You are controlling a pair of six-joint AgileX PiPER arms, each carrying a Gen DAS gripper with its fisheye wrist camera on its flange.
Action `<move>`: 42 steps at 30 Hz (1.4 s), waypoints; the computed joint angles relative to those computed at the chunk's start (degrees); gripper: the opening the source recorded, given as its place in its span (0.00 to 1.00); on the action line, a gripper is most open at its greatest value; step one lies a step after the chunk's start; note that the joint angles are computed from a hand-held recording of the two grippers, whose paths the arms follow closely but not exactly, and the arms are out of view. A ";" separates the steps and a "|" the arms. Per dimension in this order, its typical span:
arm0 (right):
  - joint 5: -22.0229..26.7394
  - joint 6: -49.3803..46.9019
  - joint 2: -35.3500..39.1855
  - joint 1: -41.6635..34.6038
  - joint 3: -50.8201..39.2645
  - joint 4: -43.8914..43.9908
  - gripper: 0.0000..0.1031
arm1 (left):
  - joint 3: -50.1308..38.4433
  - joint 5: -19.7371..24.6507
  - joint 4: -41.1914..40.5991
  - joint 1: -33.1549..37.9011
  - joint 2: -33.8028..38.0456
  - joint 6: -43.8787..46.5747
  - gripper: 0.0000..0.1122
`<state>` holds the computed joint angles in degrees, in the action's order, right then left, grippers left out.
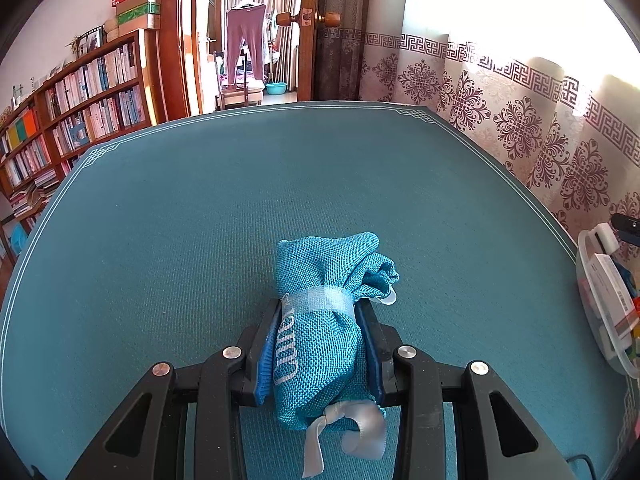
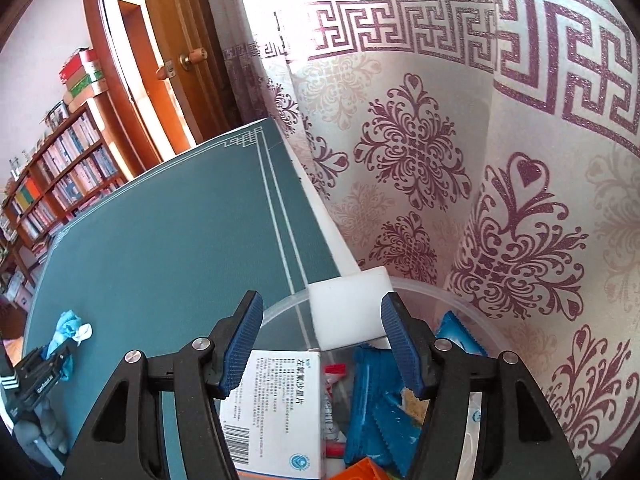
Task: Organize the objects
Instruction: 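Open the right tool to drop the sponge into the basin, then carry the blue cloth bundle into the basin and open the left tool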
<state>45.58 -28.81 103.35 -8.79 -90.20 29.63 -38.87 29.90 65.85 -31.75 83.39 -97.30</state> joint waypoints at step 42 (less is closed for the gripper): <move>3.20 -51.92 -31.68 -17.93 41.38 28.29 0.61 | -30.57 3.99 -21.13 -19.46 14.64 25.18 0.34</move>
